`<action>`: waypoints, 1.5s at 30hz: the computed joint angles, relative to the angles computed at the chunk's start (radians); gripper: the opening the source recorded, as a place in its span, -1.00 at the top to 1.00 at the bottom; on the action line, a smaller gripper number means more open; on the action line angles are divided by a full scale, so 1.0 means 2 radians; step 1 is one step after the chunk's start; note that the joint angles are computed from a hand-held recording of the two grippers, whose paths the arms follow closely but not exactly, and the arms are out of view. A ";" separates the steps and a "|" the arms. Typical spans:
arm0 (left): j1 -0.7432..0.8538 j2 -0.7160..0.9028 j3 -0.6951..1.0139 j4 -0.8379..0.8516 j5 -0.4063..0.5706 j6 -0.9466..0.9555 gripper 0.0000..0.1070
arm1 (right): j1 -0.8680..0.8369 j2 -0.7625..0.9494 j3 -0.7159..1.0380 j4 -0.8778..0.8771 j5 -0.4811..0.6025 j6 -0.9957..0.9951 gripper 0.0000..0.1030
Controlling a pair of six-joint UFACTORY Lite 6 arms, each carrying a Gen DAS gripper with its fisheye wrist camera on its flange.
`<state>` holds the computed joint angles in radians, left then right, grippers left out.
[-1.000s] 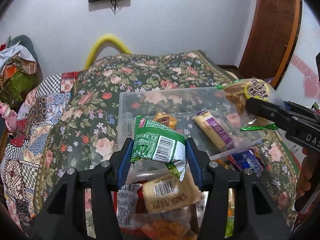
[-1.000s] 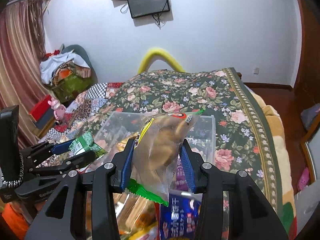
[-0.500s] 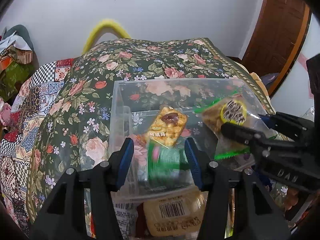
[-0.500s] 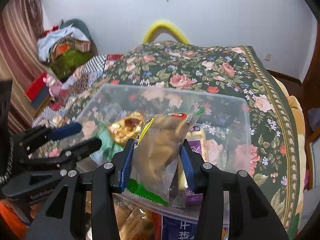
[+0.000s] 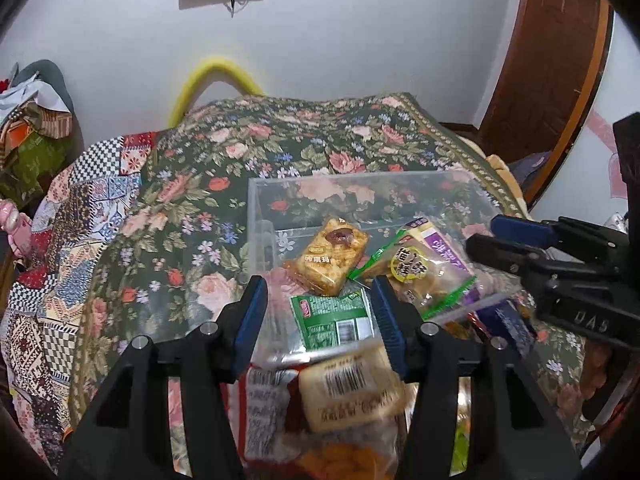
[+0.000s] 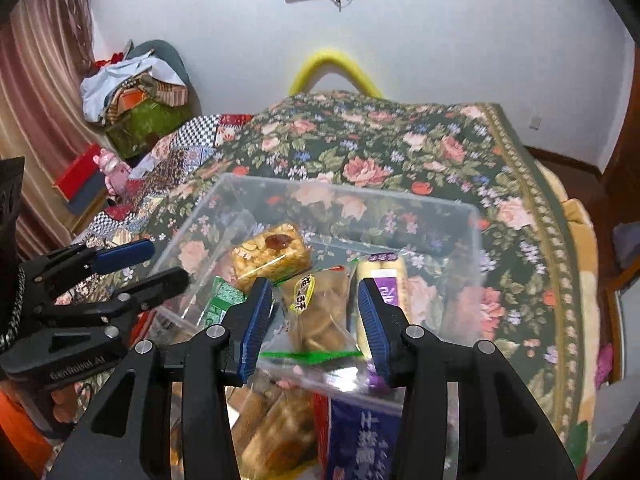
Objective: Organize snacks
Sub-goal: 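Lower both held snacks into the clear box and open both tools, then grasp the red-and-white bag with the left tool while the right tool grasps the blue biscuit bag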
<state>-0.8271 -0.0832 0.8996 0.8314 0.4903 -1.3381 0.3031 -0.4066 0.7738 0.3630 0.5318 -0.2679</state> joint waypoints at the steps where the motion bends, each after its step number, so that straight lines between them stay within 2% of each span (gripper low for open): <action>1: -0.005 -0.014 -0.006 -0.003 0.007 0.001 -0.01 | 0.000 -0.012 -0.001 -0.010 0.004 0.008 0.19; 4: -0.023 -0.062 -0.025 -0.010 0.038 0.006 -0.01 | 0.002 -0.064 -0.011 -0.052 0.022 0.046 0.12; 12: -0.089 -0.160 -0.081 -0.014 0.126 -0.014 -0.01 | -0.024 -0.174 -0.030 -0.074 0.088 0.055 0.06; 18: -0.103 -0.208 -0.156 -0.025 0.138 -0.037 -0.08 | -0.050 -0.247 -0.075 -0.078 0.129 0.043 -0.04; 21: -0.086 -0.223 -0.199 -0.047 0.118 -0.026 -0.08 | -0.074 -0.282 -0.106 -0.070 0.152 0.027 -0.22; 24: -0.073 -0.226 -0.230 -0.063 0.094 -0.019 -0.10 | -0.085 -0.298 -0.135 -0.077 0.158 0.025 -0.30; 25: -0.066 -0.225 -0.240 -0.066 0.083 -0.017 -0.16 | -0.095 -0.301 -0.145 -0.069 0.161 0.015 -0.34; 26: -0.059 -0.221 -0.249 -0.065 0.070 -0.021 -0.24 | -0.109 -0.300 -0.154 -0.056 0.163 -0.001 -0.36; 31: -0.024 -0.182 -0.268 -0.056 0.006 -0.030 -0.32 | -0.130 -0.266 -0.183 -0.015 0.149 -0.035 -0.71; 35: 0.005 -0.131 -0.264 -0.033 -0.047 -0.043 -0.37 | -0.101 -0.244 -0.198 -0.030 0.126 -0.006 -0.72; 38: 0.015 -0.096 -0.253 0.008 -0.066 -0.074 -0.40 | -0.097 -0.217 -0.202 -0.032 0.105 0.000 -0.72; 41: 0.022 -0.066 -0.244 0.048 -0.075 -0.109 -0.40 | -0.115 -0.191 -0.202 -0.008 0.092 -0.027 -0.75; 45: 0.059 -0.043 -0.243 0.085 -0.121 -0.134 -0.42 | -0.131 -0.167 -0.205 0.021 0.078 -0.054 -0.80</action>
<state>-0.7097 -0.1690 0.4144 1.0012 0.2474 -1.6058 0.0410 -0.7411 0.3635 0.4055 0.6880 -0.3762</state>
